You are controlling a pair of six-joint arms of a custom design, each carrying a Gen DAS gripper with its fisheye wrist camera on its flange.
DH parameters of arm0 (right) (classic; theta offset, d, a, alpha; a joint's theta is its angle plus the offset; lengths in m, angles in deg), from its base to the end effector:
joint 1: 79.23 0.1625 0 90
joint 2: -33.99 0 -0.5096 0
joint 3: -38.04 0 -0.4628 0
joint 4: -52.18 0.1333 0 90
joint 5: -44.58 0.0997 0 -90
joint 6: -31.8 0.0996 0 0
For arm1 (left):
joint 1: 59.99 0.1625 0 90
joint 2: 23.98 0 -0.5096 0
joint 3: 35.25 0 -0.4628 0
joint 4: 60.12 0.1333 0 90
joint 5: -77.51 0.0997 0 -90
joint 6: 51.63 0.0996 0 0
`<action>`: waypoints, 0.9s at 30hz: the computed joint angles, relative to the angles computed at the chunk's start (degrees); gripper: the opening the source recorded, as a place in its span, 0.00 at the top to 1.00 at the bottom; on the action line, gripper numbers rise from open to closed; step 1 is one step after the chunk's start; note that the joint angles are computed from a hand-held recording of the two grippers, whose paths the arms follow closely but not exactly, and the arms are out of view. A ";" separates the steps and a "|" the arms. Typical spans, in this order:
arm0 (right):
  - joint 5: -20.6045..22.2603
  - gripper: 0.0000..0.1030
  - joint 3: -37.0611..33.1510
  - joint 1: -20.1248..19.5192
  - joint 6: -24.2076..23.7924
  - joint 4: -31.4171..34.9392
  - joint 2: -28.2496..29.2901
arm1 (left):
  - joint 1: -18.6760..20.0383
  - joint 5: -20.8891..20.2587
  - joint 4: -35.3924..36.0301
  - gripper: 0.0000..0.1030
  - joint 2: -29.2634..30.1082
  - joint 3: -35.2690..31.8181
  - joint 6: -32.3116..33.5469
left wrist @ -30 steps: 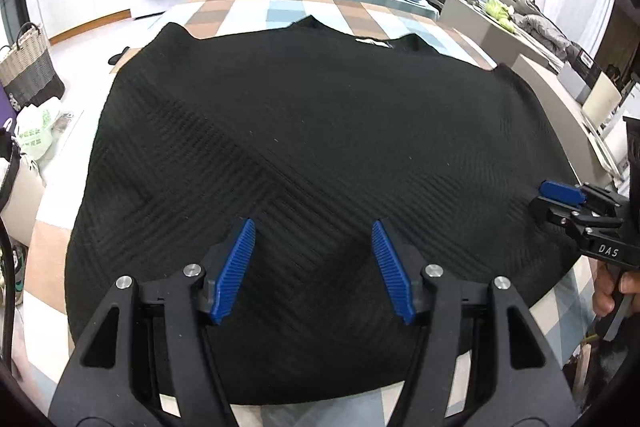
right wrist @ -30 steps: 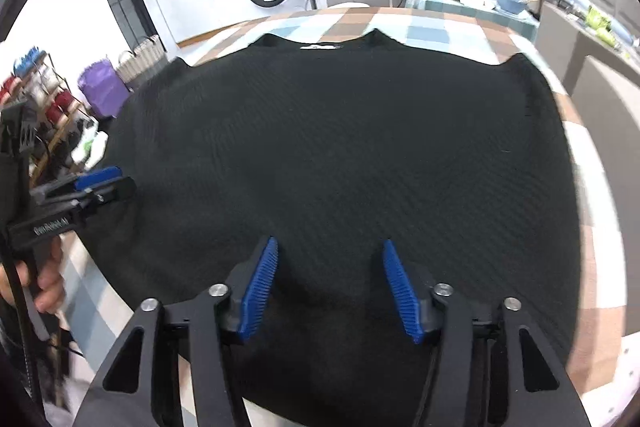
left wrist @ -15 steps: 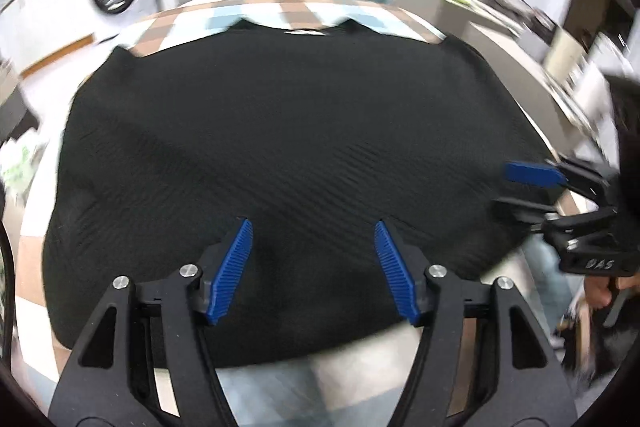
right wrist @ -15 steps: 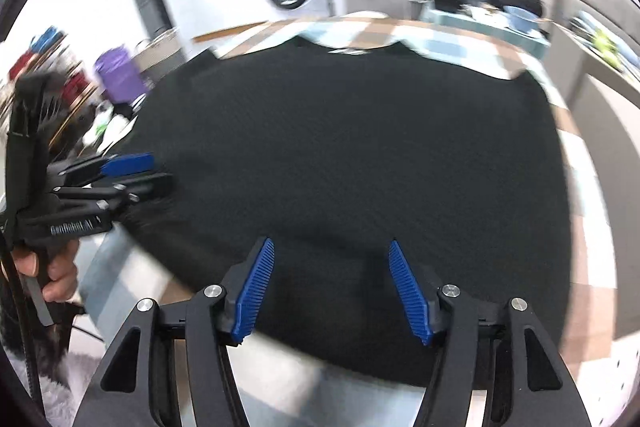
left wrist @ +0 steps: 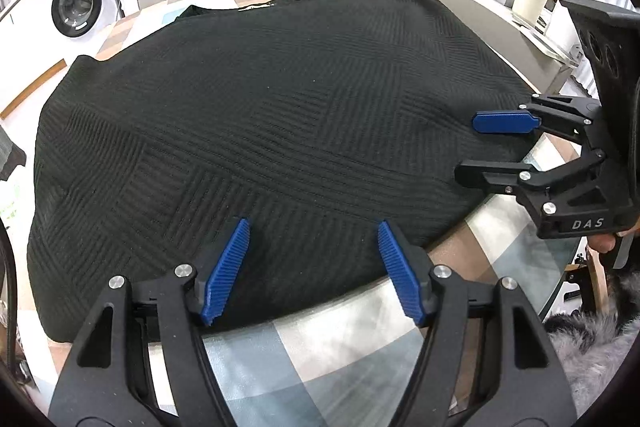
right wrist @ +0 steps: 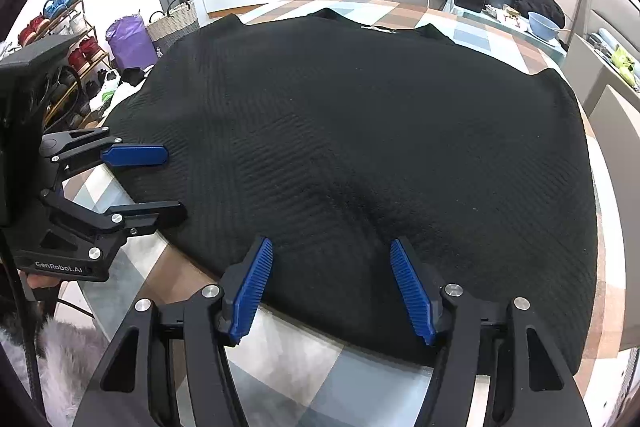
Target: Fold small clothes
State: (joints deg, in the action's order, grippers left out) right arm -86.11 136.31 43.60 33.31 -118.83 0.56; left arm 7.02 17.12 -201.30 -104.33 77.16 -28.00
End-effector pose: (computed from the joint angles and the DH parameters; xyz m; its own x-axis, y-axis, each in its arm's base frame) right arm 0.4580 -0.5838 -0.0204 -0.7490 -0.2372 0.6186 -0.5011 0.8136 -0.2949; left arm -0.0664 -0.6238 0.3701 -0.6432 0.5232 -0.5590 0.6842 0.7205 -0.1130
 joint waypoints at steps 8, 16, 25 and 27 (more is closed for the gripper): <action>0.85 0.37 -0.29 -0.34 -0.42 0.50 -0.11 | -0.24 0.81 -0.53 0.36 0.53 0.08 -1.25; 0.95 0.37 -0.01 -0.31 0.19 0.30 -0.29 | -0.26 1.01 -1.13 0.36 1.18 -0.13 -0.76; 0.81 0.36 -0.05 -0.32 0.28 0.29 -0.23 | -0.21 0.85 -1.54 0.35 1.28 0.01 -0.59; 0.81 0.36 -0.05 -0.32 0.30 0.25 -0.21 | -0.17 0.81 -1.57 0.35 1.30 0.00 -0.57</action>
State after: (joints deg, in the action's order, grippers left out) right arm -85.30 136.26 43.28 33.61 -118.58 0.35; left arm 6.85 17.93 -202.87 -103.03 77.16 -28.58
